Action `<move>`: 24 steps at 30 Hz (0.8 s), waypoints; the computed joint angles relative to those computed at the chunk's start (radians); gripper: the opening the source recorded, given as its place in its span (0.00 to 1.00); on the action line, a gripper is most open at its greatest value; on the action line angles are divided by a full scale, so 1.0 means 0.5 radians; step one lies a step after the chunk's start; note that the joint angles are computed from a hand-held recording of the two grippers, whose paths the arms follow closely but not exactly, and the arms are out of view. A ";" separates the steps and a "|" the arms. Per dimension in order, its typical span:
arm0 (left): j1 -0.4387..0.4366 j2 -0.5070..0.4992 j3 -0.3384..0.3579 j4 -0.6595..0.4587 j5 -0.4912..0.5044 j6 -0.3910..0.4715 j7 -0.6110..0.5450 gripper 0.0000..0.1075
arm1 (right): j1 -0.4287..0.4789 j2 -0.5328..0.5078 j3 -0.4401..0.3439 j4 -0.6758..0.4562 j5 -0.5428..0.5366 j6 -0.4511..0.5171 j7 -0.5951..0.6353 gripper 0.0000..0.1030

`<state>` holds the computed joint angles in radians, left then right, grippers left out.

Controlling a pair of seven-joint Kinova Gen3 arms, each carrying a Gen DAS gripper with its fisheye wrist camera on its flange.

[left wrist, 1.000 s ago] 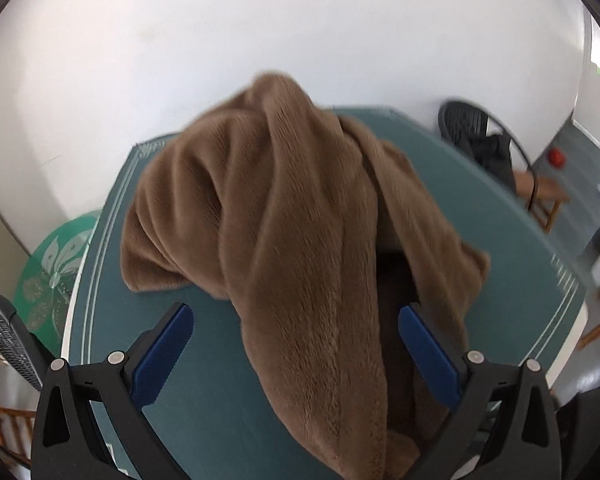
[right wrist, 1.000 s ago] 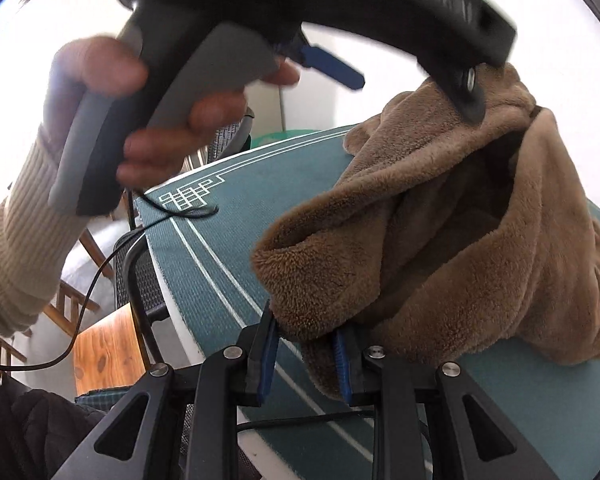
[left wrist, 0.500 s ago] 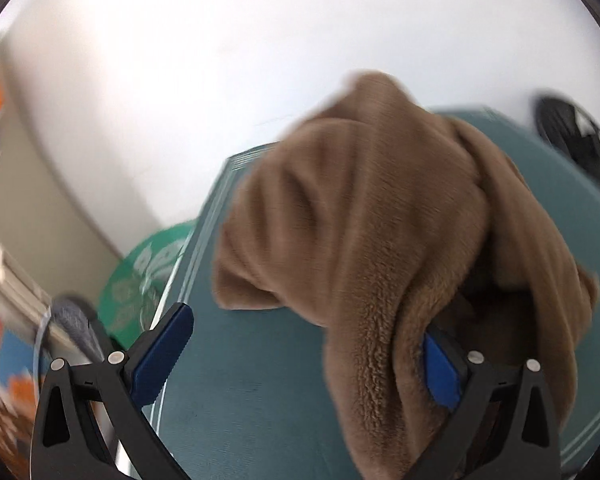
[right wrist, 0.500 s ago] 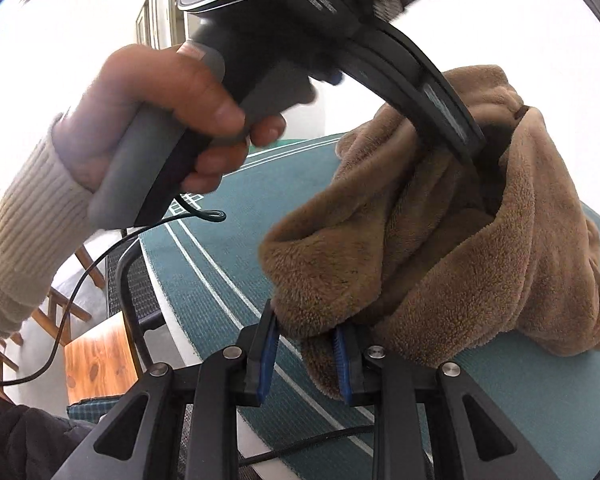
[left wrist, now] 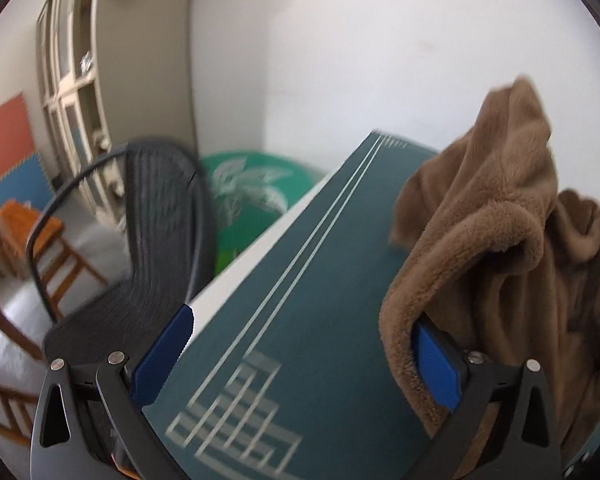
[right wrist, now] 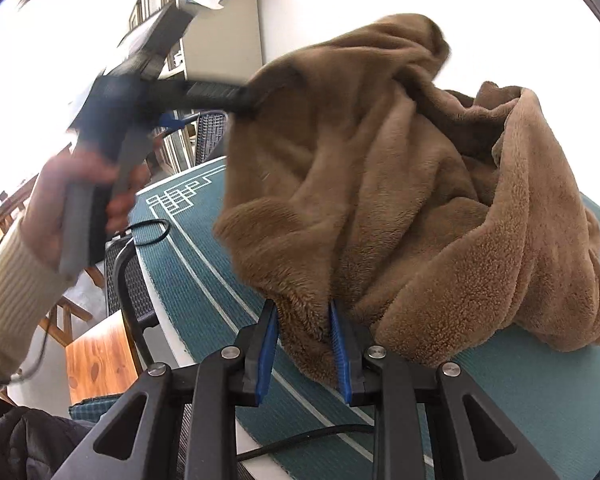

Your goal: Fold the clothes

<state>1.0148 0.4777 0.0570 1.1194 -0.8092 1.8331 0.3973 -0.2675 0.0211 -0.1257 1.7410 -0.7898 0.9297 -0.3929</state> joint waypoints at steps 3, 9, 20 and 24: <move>-0.012 -0.086 0.038 0.183 0.089 -0.146 0.137 0.96 | -0.092 0.045 -0.073 -0.049 0.111 -0.104 -0.135 0.26; 0.006 -0.264 0.137 0.436 -0.036 -0.437 0.235 0.96 | -0.140 0.064 -0.098 -0.124 0.239 -0.106 -0.283 0.26; -0.214 -0.312 0.160 0.344 -0.304 -0.752 -0.308 0.96 | -0.260 0.110 -0.182 -0.048 0.352 -0.352 -0.468 0.27; -0.319 -0.294 0.116 0.295 -0.298 -0.911 -0.552 0.96 | -0.262 0.114 -0.188 -0.040 0.345 -0.366 -0.484 0.27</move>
<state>0.8552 0.3307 0.1151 1.2669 -0.9581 1.3777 0.1215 -0.3988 0.0782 -0.2198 1.7211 -0.6172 0.7468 -0.6347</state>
